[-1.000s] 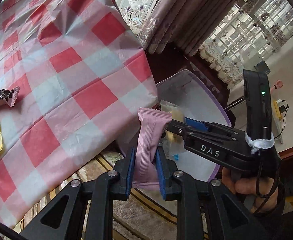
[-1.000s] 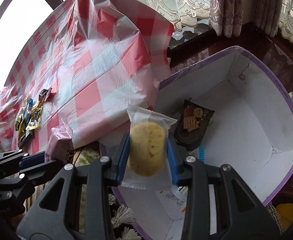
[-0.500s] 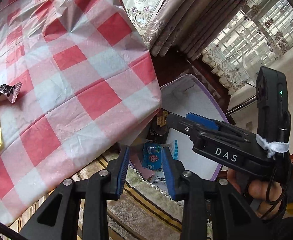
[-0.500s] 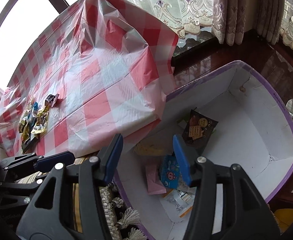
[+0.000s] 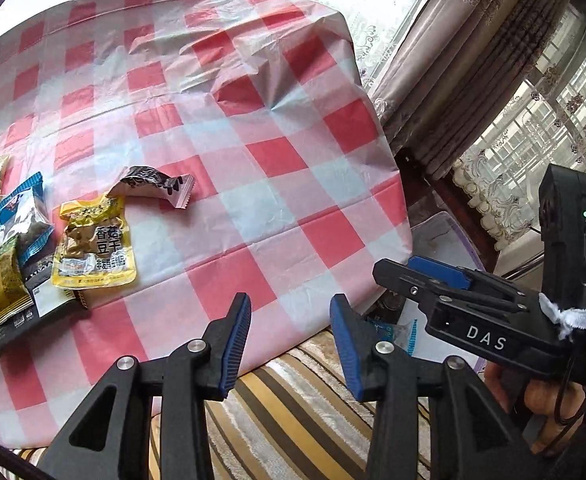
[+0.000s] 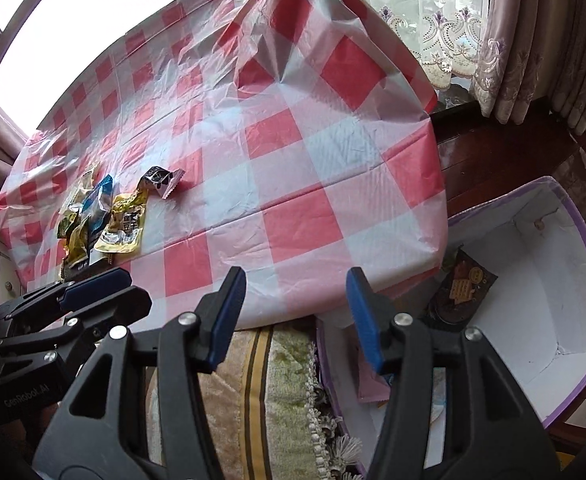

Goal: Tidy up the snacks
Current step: 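Grasp the yellow-green packet with the left tool while the right grasps the black chocolate wrapper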

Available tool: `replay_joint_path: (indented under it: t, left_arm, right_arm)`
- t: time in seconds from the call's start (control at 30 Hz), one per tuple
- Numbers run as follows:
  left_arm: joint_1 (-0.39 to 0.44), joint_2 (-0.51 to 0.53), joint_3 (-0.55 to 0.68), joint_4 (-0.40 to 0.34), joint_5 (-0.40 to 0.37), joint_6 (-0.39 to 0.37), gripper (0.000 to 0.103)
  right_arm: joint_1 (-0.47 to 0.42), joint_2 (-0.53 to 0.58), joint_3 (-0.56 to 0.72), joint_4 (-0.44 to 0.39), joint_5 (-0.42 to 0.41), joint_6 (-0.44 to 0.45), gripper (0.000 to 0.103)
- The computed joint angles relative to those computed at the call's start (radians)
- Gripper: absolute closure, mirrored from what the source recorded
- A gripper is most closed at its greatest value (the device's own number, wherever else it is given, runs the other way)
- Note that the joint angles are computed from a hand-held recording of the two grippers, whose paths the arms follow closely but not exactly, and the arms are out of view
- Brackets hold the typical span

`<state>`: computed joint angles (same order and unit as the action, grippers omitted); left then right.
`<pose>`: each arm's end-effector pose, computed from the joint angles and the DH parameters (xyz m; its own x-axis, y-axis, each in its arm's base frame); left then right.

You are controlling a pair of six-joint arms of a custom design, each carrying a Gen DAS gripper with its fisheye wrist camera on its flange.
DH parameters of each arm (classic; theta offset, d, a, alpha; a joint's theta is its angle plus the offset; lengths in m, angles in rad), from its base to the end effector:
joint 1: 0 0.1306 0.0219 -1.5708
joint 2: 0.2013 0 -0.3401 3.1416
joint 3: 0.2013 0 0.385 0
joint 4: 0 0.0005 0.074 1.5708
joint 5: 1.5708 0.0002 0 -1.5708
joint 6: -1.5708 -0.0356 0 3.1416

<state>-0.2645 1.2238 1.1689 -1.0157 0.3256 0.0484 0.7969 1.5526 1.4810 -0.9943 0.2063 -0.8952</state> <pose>0.3911 -0.1183 0.3513 -0.8651 0.1868 -0.4655 0.3543 0.8845 -0.3036 0.3692 0.3667 0.3421 -0.8748 0.1977 -0.4424 0.0829 0.9606 0.2653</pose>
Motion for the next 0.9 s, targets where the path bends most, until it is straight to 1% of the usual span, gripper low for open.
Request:
replay_joint_path:
  t: [0.13,0.23,0.3,0.37,0.43,0.5,0.63,0.77,0.83,0.9]
  left_arm:
    - [0.103,-0.033,-0.031,0.022,0.006,0.016,0.055]
    - [0.195,-0.057,-0.052,0.038,0.015,0.035,0.054]
    - [0.253,-0.069,-0.066,0.061,0.001,0.048,0.053]
    - [0.311,-0.066,-0.071,0.073,0.011,0.056,0.049]
    - [0.363,-0.045,-0.064,0.075,0.031,0.071,0.048]
    - [0.397,-0.024,-0.057,0.083,0.022,0.08,0.048]
    - [0.423,0.042,-0.02,0.083,0.023,0.071,0.045]
    - [0.42,0.098,0.012,0.082,0.004,0.077,0.045]
    - [0.409,0.112,0.019,0.086,-0.021,0.07,0.045]
    - [0.4,0.118,0.023,0.095,-0.038,0.06,0.044]
  right_arm:
    - [0.017,0.072,0.092,-0.019,0.01,0.025,0.046]
    - [0.029,0.131,0.171,-0.037,0.024,0.047,0.045]
    - [0.035,0.173,0.226,-0.052,0.029,0.068,0.043]
    - [0.041,0.214,0.278,-0.058,0.034,0.102,0.038]
    - [0.046,0.263,0.342,-0.083,0.042,0.134,0.037]
    - [0.05,0.308,0.4,-0.093,0.049,0.17,0.037]
    - [0.053,0.407,0.537,-0.129,0.063,0.243,0.037]
    - [0.053,0.511,0.69,-0.166,0.061,0.333,0.035]
    - [0.053,0.567,0.768,-0.186,0.073,0.385,0.032]
    - [0.048,0.623,0.852,-0.216,0.075,0.43,0.032]
